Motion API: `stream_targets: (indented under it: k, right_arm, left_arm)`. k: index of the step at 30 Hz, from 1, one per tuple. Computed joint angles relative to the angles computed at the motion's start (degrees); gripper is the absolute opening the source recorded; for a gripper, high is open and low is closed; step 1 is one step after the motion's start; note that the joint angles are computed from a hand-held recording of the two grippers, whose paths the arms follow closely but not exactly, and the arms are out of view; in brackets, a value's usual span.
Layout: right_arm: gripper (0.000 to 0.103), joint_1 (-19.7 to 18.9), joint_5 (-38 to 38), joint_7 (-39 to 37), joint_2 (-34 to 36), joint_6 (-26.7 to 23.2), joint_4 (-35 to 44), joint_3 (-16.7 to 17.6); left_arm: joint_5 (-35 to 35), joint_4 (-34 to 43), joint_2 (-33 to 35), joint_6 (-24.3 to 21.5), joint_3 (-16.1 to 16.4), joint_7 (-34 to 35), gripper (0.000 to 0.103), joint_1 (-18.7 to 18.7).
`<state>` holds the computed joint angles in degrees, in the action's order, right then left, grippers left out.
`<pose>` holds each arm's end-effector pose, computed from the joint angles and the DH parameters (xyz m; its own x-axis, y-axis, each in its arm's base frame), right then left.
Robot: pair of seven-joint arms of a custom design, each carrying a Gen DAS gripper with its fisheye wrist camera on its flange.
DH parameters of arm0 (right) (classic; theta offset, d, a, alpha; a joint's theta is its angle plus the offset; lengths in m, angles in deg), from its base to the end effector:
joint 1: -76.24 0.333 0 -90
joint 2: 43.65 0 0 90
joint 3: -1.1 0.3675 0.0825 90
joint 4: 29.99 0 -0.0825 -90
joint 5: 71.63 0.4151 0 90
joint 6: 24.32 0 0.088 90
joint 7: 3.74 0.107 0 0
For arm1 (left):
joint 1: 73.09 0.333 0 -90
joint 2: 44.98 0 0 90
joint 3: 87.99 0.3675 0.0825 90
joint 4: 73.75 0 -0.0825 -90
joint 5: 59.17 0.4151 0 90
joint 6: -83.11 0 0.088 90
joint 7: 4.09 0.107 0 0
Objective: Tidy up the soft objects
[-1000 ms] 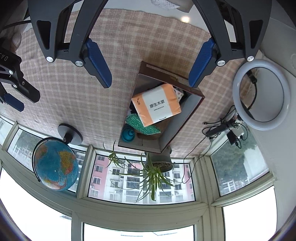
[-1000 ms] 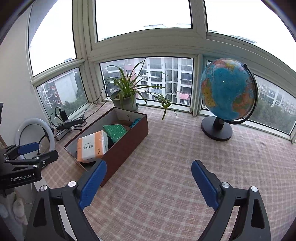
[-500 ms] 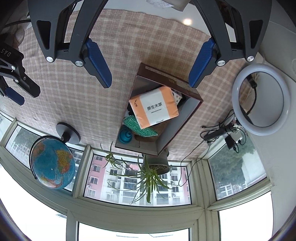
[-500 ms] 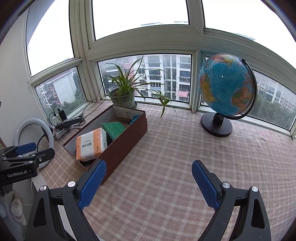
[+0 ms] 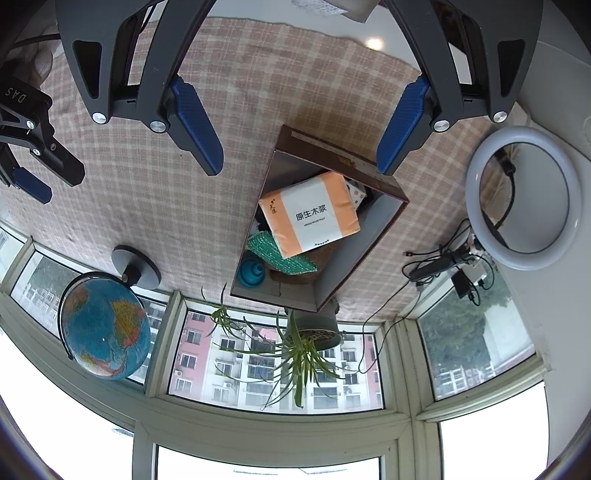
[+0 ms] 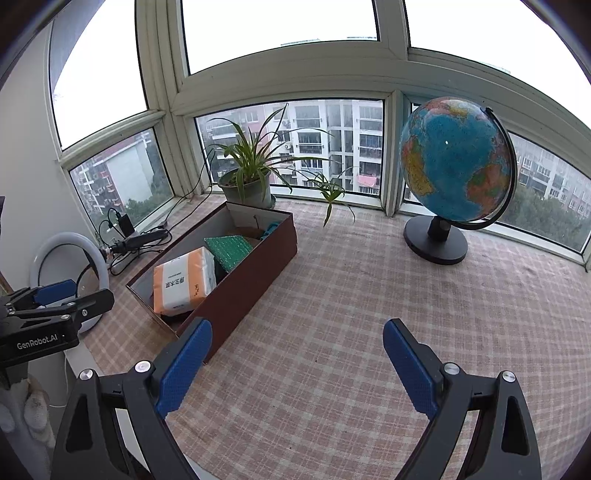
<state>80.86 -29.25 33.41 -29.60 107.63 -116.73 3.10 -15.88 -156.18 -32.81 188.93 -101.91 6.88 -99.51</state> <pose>0.7180 0.0941 0.6323 0.6679 -0.7327 -0.1309 -0.5581 -0.3766 -0.7393 0.5702 -0.3868 0.6584 0.5177 -0.8555 0.0104 -0.6391 -0.3948 -0.6601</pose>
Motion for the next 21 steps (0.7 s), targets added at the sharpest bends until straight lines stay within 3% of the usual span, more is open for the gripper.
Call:
stream_targets:
  k: [21]
  right_arm:
    - [0.092,0.16,-0.56,0.93,-0.43,-0.06,-0.92,-0.22]
  left_arm:
    - [0.57,-1.27,-0.61,1.09,-0.12,0.44,0.085,0.20]
